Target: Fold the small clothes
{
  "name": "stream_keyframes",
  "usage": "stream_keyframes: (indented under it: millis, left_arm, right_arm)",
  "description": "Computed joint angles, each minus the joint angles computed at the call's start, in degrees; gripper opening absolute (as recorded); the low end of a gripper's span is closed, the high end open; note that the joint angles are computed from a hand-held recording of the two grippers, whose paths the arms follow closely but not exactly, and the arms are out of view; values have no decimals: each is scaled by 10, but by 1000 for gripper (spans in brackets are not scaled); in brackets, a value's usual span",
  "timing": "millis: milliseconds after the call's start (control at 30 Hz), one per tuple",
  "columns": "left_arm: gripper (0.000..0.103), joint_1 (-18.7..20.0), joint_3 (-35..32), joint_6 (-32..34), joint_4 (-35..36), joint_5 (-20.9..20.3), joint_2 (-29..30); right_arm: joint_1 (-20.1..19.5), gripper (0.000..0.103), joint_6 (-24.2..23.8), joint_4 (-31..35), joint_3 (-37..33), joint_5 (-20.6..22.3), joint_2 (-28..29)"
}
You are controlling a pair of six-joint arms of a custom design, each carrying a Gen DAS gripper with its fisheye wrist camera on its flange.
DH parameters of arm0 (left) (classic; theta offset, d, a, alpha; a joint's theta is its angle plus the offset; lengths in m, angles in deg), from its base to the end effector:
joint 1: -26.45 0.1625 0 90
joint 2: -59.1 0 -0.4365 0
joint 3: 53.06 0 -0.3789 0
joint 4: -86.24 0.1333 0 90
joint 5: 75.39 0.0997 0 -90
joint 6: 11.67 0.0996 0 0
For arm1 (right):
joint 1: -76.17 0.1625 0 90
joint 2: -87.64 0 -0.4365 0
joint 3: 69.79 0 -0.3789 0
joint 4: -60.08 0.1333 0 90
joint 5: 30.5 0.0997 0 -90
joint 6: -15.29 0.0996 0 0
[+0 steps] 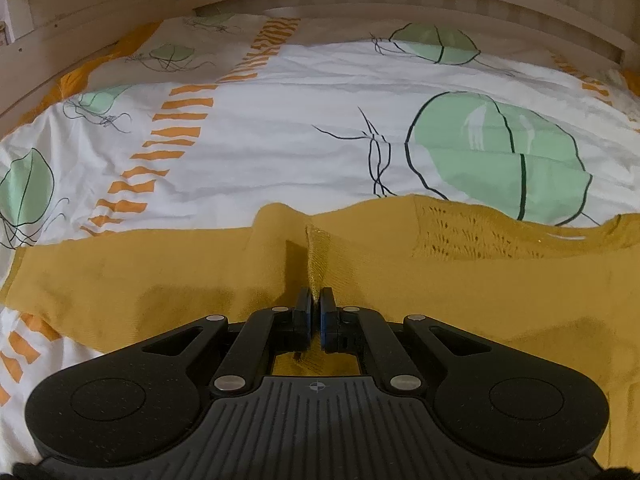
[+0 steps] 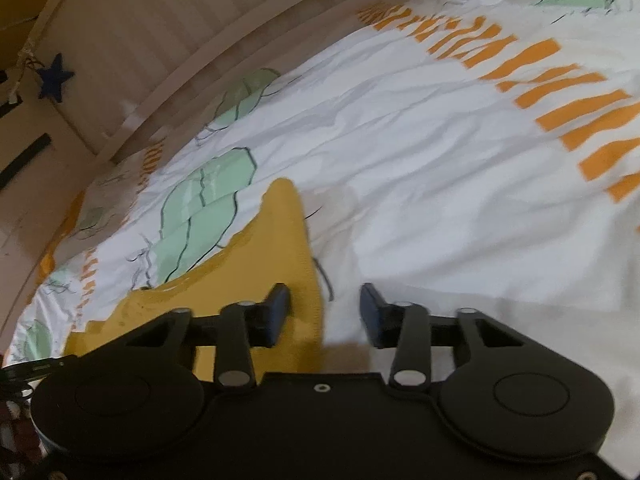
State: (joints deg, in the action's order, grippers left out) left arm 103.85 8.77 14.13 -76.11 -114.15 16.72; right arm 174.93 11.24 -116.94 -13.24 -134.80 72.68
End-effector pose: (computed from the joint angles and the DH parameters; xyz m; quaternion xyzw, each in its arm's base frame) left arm 0.0336 -0.8166 0.3725 0.0836 0.8257 -0.3545 0.4307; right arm 0.2359 -0.8174 0.0270 0.0543 -0.9149 0.3875 0.0990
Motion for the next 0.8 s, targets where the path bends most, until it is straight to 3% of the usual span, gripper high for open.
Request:
stream_keyframes:
  millis: [33,67,100,167,333,467,633,700,800]
  left_arm:
    - [4,1,1,1,0,-2,0]
    - [4,1,1,1,0,-5,-1]
    - [4,1,3,0,0,-7,-2]
    - [4,1,8,-7,5,-15,-7]
    - [4,-3,32,-17,22,-66,-23]
    - [4,-8,39,8,12,-65,-16]
    - [4,-5,37,1,23,-62,-14]
    - [4,-2,33,-12,38,-59,-15]
    - [5,4,24,-37,67,-58,-16]
  right_arm:
    - [-2,32,0,7,-3,10,1]
    - [-3,12,1,12,-5,17,2]
    - [-5,10,0,17,-3,27,0]
    - [-2,10,-9,4,4,23,-4]
    - [8,9,-17,-37,22,-41,-25]
    - [6,9,-1,-28,25,-68,-28]
    - [11,9,-18,-6,9,-101,-12]
    - [10,14,-8,-8,18,-103,-18]
    - [18,19,-18,-22,6,-147,-10]
